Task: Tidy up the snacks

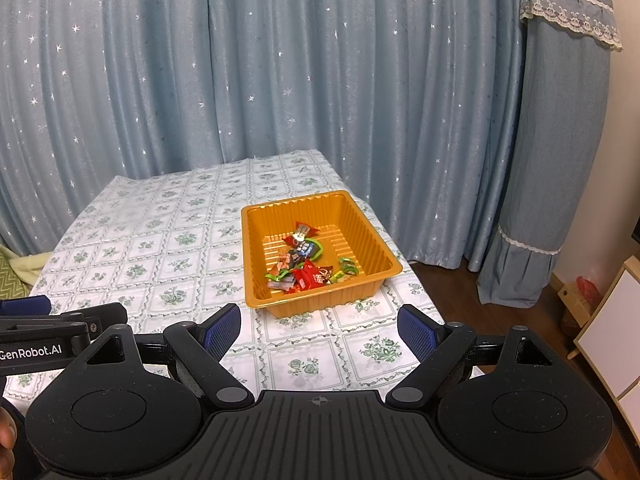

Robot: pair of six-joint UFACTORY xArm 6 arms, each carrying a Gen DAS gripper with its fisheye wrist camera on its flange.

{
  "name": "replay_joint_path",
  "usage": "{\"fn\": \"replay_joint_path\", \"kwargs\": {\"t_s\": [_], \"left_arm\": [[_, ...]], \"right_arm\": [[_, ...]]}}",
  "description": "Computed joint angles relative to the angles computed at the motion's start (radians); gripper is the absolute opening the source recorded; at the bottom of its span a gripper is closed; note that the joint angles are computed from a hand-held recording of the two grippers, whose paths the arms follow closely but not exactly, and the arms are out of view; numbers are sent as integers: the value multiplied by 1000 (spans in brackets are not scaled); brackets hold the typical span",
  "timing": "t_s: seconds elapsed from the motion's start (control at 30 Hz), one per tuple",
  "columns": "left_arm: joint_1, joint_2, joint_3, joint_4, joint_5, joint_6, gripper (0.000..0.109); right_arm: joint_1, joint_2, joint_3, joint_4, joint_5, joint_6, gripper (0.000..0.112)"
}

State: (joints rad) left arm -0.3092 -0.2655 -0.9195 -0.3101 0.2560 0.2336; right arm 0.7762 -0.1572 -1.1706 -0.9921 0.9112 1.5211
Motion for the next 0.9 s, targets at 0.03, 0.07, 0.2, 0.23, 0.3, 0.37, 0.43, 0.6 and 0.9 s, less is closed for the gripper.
{"fn": "replay_joint_path", "kwargs": {"t_s": [0.03, 0.07, 0.2, 0.23, 0.3, 0.37, 0.43, 0.6, 0.9], "left_arm": [[0, 0, 0, 2, 0, -2, 103], [0, 0, 0, 2, 0, -1, 103], [1, 2, -3, -4, 2, 5, 103], [1, 1, -3, -7, 2, 7, 103], [1, 1, -3, -6, 3, 7, 103], [1, 2, -4, -8, 4, 10, 103], [1, 2, -4, -5, 3, 7, 103], [1, 4, -7, -10, 6, 13, 103], [-2, 3, 3, -30, -25, 25, 103]], "right_arm": [[0, 0, 0, 0, 1, -1, 85], [0, 1, -1, 0, 1, -1, 85], [0, 0, 0, 1, 1, -1, 85], [0, 1, -1, 1, 1, -1, 85], [0, 0, 0, 0, 0, 0, 85], [0, 0, 0, 0, 0, 0, 85], [0, -1, 1, 0, 1, -1, 85], [-1, -3, 3, 1, -1, -2, 85], [-3, -5, 5, 2, -2, -1, 85]]}}
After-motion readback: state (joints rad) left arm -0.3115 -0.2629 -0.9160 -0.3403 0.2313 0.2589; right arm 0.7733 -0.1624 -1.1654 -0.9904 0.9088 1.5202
